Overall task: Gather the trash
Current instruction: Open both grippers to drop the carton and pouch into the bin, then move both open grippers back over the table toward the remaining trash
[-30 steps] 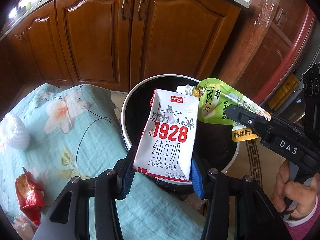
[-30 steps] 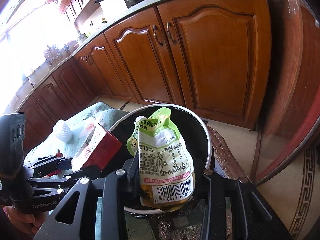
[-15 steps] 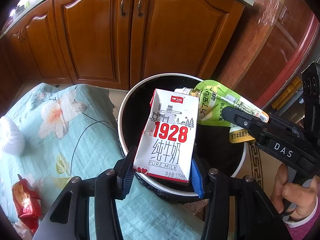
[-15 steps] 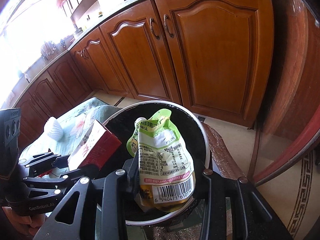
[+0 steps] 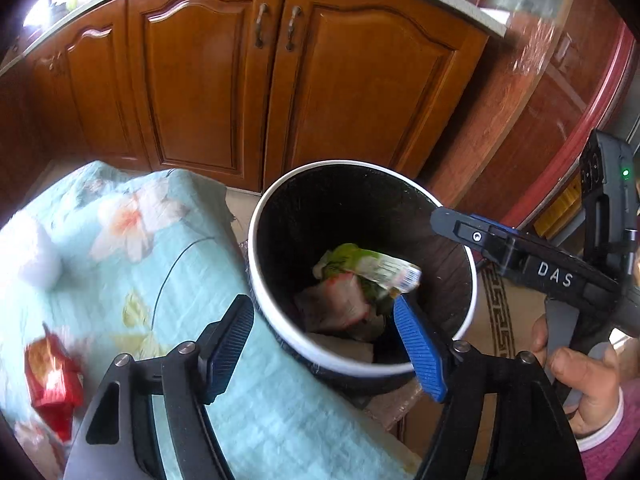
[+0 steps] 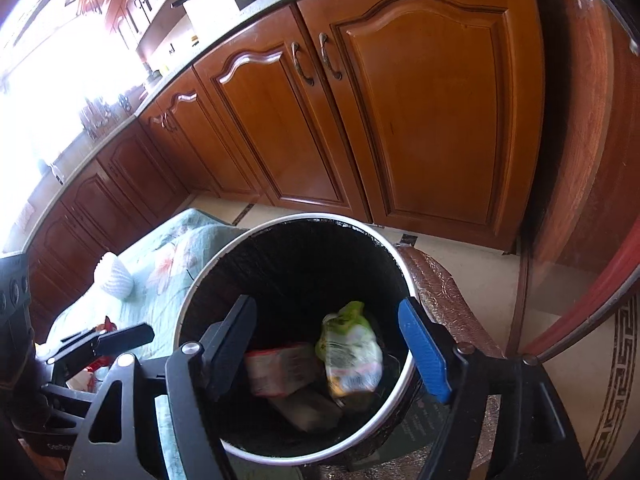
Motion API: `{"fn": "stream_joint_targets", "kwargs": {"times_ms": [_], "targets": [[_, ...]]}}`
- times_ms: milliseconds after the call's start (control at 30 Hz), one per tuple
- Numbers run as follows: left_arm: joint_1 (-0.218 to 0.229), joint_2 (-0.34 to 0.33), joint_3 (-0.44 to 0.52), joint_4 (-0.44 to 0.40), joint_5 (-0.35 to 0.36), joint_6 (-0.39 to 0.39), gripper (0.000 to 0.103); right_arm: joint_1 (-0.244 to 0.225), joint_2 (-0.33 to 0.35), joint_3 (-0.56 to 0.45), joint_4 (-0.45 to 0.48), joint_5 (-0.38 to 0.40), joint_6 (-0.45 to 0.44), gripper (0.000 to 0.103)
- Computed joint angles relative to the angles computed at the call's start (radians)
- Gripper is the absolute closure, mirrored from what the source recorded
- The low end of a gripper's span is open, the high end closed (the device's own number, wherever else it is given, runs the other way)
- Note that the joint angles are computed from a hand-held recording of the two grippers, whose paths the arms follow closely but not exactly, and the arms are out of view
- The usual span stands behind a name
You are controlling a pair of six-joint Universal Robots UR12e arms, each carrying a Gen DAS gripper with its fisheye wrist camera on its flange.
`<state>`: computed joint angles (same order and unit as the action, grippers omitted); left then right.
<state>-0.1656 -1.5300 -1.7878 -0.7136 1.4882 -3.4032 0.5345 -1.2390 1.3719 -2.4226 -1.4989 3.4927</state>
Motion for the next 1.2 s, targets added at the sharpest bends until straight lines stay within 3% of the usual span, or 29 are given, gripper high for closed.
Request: {"fn": "stream_joint_targets", "kwargs": {"times_ms": [133,333,500,700,1000,1200], "targets": [[0.013,0.06,-0.071,0.035,-0.006,-0.061,0.028,0.003,-0.021,0.034,-0.032,0.023,0.034,0.026],[0.002,0.154,-0.164,0.05,0.051,-0.129,0.027,0.027,-0.049,0.078,-0.082,0.054,0.046,0.016],[-0.008,0.235,-0.229,0.046,0.108,-0.173,0.025,0.054,-0.063,0.096,-0.103,0.078,0.057,0.013],[0.016,0.335,-0.289,0.013,0.129,-0.238,0.024,0.087,-0.074,0.11,-0.118,0.117,0.058,0.01],[0.057,0.458,-0.341,-0.063,0.185,-0.295,0.024,0.133,-0.035,0.06,-0.074,0.173,0.017,0.01],[0.085,0.505,-0.356,-0.093,0.215,-0.322,0.024,0.155,0.006,0.011,-0.047,0.204,-0.026,0.01]]}}
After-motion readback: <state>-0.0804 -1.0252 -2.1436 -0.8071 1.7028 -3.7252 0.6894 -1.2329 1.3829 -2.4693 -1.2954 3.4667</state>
